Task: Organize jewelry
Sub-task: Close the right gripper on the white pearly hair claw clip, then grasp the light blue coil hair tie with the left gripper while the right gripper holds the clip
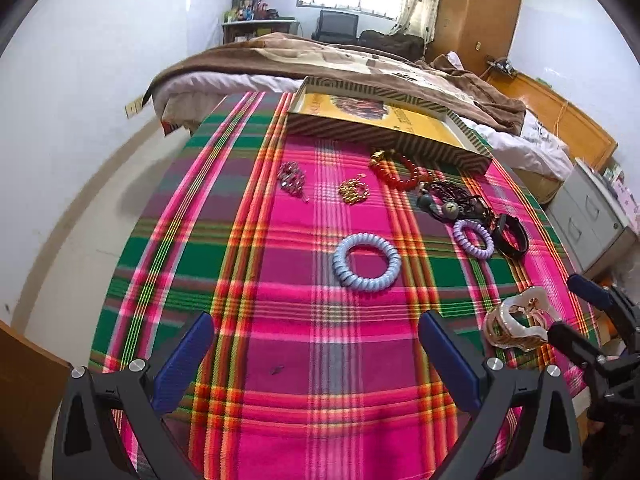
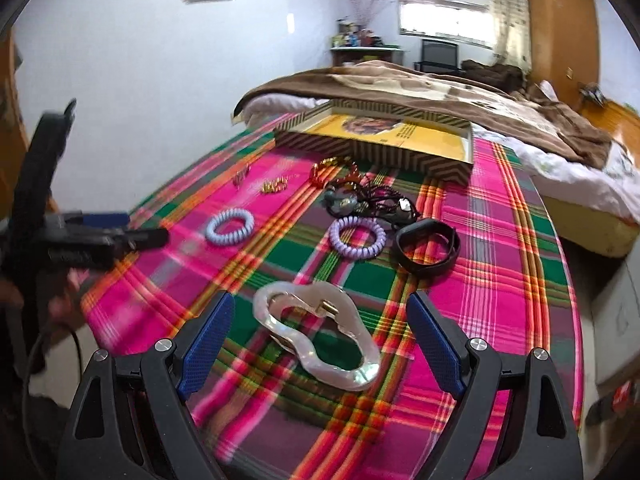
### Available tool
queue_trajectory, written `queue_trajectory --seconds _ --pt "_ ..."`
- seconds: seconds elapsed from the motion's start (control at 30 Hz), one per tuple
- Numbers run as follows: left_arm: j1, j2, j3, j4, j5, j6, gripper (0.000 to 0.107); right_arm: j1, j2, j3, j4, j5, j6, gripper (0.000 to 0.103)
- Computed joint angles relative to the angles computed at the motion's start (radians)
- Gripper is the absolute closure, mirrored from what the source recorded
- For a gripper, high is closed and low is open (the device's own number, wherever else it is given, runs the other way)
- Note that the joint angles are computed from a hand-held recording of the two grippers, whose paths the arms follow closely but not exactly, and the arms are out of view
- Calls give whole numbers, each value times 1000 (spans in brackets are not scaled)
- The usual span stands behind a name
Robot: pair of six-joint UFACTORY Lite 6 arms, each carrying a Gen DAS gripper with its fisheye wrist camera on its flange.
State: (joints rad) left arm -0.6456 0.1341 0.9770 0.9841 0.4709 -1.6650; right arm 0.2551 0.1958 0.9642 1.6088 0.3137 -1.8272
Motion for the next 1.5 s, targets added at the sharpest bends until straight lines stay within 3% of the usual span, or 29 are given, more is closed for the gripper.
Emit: queue_trajectory --seconds 0.27,0.57,0.63,0.67,0.7,0.97,1.0,1.07,1.23,1.5 --pt "27 -24 -56 2 -41 36 4 -33 162 105 -111 81 7 15" --pt "62 36 -21 -41 -121 86 4 2 254 188 -252 54 98 16" --pt "69 48 -11 -52 -131 98 4 -2 255 190 -247 56 102 24" --pt "73 53 -6 -61 -135 108 4 -10 255 192 -239 67 99 36" --pt "76 62 3 -70 -139 119 4 -10 257 197 -234 64 99 40" --pt "103 143 96 -197 -159 277 4 -33 240 180 -184 56 90 44" --pt "109 154 108 -216 -162 298 4 -40 235 178 -168 62 84 51" --pt "128 182 142 -271 -175 357 4 -60 224 178 -136 70 88 51" --pt "167 260 255 -359 -144 443 5 -91 190 166 -66 79 64 51" --pt "174 393 400 -302 -47 446 19 -66 207 222 -131 63 151 51"
